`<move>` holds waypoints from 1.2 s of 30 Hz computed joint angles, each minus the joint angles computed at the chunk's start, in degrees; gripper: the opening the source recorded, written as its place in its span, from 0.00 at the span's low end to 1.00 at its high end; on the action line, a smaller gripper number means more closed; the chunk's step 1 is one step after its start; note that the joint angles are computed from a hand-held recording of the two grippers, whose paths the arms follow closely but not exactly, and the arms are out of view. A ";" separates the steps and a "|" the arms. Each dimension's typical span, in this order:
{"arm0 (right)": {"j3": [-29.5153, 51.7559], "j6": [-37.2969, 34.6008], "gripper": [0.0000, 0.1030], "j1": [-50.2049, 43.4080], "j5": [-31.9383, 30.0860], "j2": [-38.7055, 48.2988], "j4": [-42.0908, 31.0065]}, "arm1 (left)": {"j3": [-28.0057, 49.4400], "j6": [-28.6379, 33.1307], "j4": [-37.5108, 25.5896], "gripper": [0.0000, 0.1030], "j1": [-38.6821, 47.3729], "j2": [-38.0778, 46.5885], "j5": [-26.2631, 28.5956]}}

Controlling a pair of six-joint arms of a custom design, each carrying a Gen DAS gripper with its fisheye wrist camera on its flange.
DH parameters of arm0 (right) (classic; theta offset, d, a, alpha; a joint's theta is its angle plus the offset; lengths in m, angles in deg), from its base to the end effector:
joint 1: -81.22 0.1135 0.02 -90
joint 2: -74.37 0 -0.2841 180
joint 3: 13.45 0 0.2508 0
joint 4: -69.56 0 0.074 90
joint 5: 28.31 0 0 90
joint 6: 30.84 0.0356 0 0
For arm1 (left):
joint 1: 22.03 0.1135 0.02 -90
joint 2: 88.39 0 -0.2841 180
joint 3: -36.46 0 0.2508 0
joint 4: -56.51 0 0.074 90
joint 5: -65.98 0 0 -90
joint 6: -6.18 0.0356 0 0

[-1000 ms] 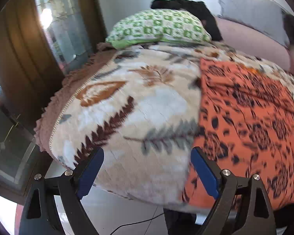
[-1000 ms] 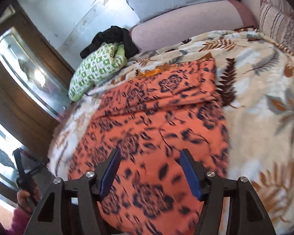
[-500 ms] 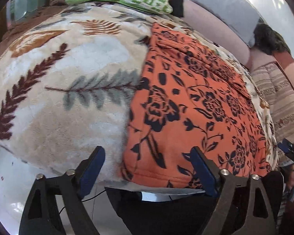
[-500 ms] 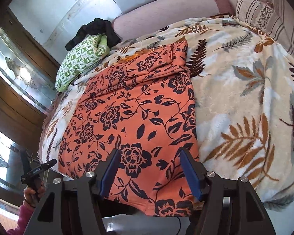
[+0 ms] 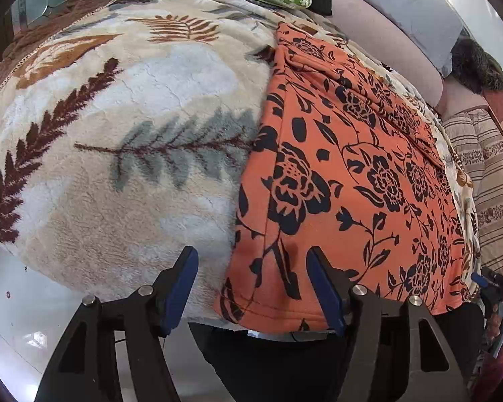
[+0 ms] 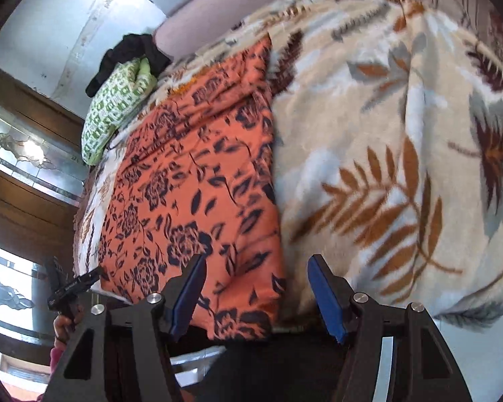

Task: Fold small clothes

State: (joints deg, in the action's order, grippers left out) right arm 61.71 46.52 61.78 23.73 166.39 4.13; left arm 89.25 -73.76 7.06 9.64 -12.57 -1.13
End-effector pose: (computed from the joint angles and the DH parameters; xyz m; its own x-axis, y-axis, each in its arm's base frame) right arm 0.2748 -0.0738 0.2235 -0.9522 0.1531 -0.2643 -0.0244 0.8244 0.5654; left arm 0.1889 0.1002 0.1890 -0.8662 -0.3453 -0.3612 -0.2364 0.9200 -0.3126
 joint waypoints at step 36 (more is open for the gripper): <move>36.10 26.04 0.12 13.33 -11.43 18.51 8.57 | 45.92 -5.62 -13.93 0.08 -4.36 22.88 14.20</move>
